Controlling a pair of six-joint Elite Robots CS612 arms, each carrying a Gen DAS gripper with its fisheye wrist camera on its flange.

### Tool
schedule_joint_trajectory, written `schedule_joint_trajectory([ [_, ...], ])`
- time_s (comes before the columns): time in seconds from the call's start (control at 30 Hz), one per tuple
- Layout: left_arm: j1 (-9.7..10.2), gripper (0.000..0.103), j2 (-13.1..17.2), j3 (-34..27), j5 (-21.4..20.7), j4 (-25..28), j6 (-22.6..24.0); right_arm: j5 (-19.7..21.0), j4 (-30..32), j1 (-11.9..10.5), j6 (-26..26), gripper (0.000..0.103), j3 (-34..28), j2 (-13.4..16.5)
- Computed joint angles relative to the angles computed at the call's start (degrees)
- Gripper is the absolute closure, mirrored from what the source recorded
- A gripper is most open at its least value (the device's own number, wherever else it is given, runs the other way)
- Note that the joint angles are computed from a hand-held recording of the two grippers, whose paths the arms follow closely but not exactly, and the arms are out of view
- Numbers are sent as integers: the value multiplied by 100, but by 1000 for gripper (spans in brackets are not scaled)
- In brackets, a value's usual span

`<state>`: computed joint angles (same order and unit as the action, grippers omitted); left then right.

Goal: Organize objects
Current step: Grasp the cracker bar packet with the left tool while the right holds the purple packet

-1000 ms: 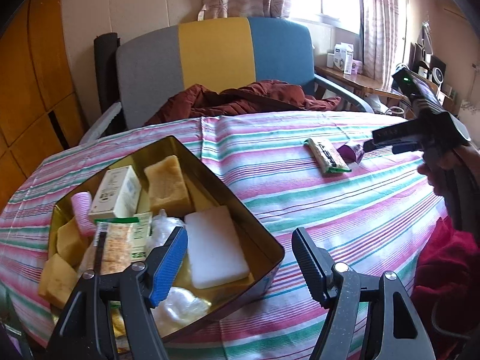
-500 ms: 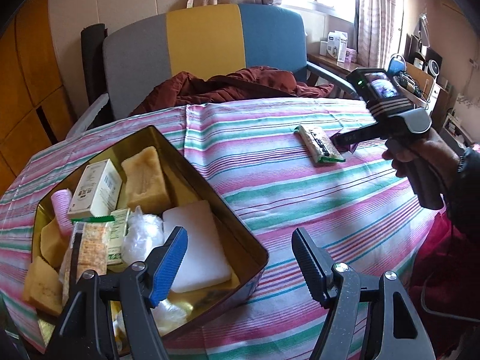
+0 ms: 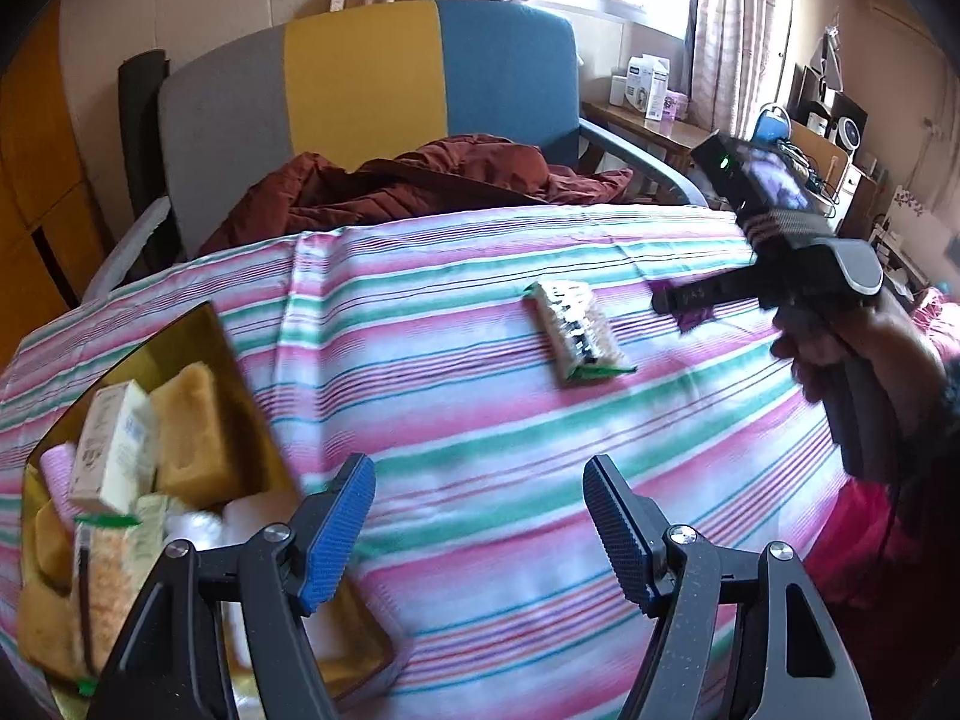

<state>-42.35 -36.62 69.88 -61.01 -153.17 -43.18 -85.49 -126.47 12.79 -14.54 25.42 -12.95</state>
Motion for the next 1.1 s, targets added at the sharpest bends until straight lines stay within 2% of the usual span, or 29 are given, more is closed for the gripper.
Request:
schedule_joint_trajectory([
  [0.07, 37, 30, 123, -249, -102, 120, 79, -46, 384, 5, -39, 65, -251, 122],
  [0.13, 72, 30, 291, -582, -160, 327, 154, -196, 514, 15, -23, 65, -371, 186],
  [0.33, 192, 30, 837, -1604, -330, 945, 356, -300, 581, -33, 377, 65, -554, 260],
  [0.47, 271, 30, 1286, -2445, -394, 1391, 482, -342, 618, -39, 442, 65, -638, 294],
  [0.6, 321, 24, 1727, -3288, -355, 1838, 721, -268, 576, -78, 526, 65, -659, 291],
  [0.67, 357, 24, 1987, -3790, -386, 2146, 786, -237, 547, -98, 623, 65, -725, 324],
  [0.7, 368, 24, 2105, -4010, -408, 2268, 811, -245, 464, -100, 678, 65, -510, 206],
  [0.73, 390, 24, 2265, -4310, -436, 2476, 833, -244, 464, -106, 709, 65, -535, 218],
  [0.83, 480, 25, 2832, -5427, -730, 3321, 637, -218, 572, -111, 743, 65, -706, 303],
  [0.9, 527, 28, 3122, -5965, -923, 3567, 496, -188, 554, -105, 690, 65, -715, 309],
  [0.93, 519, 30, 3129, -5937, -822, 3486, 504, -181, 553, -100, 653, 65, -720, 312],
  [0.97, 500, 46, 3017, -5669, -695, 3251, 552, -178, 573, -95, 609, 65, -748, 329],
  [1.0, 494, 53, 2855, -5307, -695, 2950, 598, -163, 607, -93, 553, 65, -783, 349],
  [1.1, 461, 53, 2319, -4194, -740, 2314, 414, -23, 716, -96, 439, 65, -896, 408],
])
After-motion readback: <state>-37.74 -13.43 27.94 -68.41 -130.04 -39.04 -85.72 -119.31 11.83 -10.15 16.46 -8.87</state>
